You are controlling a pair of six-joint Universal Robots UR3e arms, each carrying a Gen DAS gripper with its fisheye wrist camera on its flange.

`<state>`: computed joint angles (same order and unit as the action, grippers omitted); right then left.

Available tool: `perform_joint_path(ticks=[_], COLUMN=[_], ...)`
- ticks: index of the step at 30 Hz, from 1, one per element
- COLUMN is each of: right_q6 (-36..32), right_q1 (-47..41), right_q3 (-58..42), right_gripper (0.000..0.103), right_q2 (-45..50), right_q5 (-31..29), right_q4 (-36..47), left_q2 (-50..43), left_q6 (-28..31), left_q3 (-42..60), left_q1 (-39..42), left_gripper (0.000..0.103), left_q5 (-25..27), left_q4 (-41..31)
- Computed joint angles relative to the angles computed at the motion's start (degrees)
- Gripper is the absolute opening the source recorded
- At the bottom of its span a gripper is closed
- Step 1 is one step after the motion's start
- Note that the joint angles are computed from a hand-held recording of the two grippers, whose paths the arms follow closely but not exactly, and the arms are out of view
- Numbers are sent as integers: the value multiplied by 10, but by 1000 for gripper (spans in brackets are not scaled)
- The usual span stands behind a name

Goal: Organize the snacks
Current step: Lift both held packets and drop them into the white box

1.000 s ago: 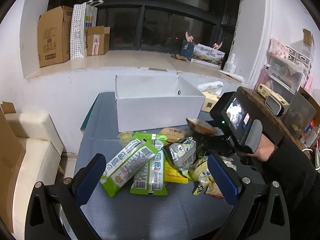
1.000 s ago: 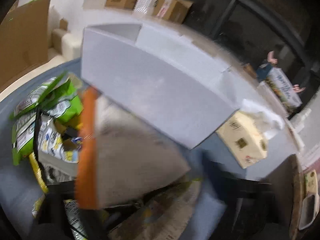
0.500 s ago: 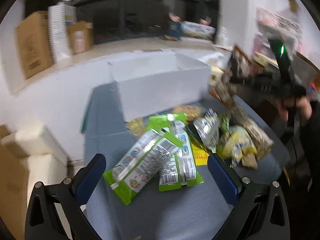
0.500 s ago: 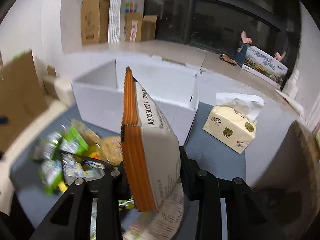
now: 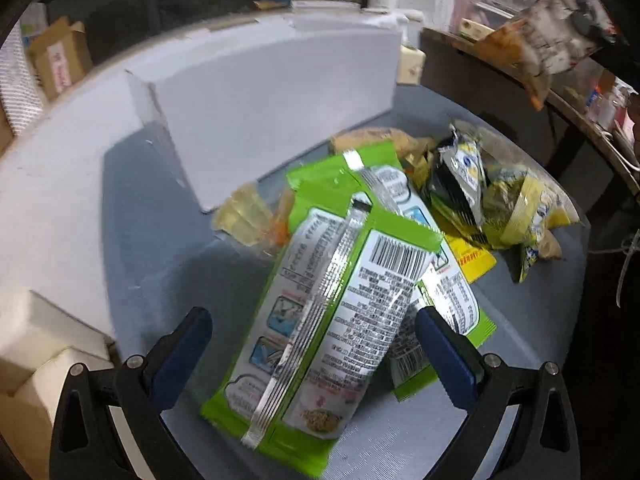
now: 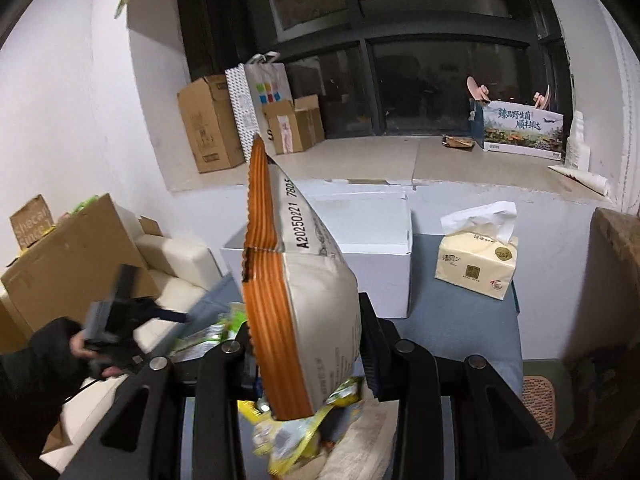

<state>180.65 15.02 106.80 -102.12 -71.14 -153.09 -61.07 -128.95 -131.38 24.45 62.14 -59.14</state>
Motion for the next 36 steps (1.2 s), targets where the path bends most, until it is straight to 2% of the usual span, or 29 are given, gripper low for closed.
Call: perform_joint_path(ticks=[6,7,8,12,14,16,20,22,24,26,29,31,36], right_q6=[9,9,9,11,15,24,58,74,84,88,95,106,105], right_q1=[19,24,29,43,47,58,63,66,62,54,49,40,33], right_q3=[23,23,21,16,18,16,4,-19,-64,-102,-189,-266,-503], right_gripper=[39,39,39,39,39,39,39,39,39,39,39,39,39], right_q2=[-35,-34,-31,-19,-14,-4,27,50,84,115,180,235,386], right_q5=[-8,-11,-14,-20,-21,-40,-58,-70,-69,-60,-68,-63,-76], right_q4=[-10,-13,-14,-17,-26,-34,-66,-73,-55,-45,-21,5,120], left_q2=[-48,-46,-44,33,99,168,225,201,144,69,-82,-164,-341], left_q6=[13,25,48,48,53,56,-17,-118,-219,-317,-436,-466,-507], left_q3=[26,30,31,0,-9,6,43,57,78,115,209,276,464], left_q1=[8,18,36,58,95,146,177,145,98,38,-71,-100,-161], left_gripper=[101,89,83,78,78,78,78,78,78,78,78,78,78], left_q5=[-6,-18,-34,-46,-78,-129,-190,-185,-154,-109,5,24,97], left_q4=[-19,-39,-65,-77,-120,-200,-246,-156,-44,60,199,237,226])
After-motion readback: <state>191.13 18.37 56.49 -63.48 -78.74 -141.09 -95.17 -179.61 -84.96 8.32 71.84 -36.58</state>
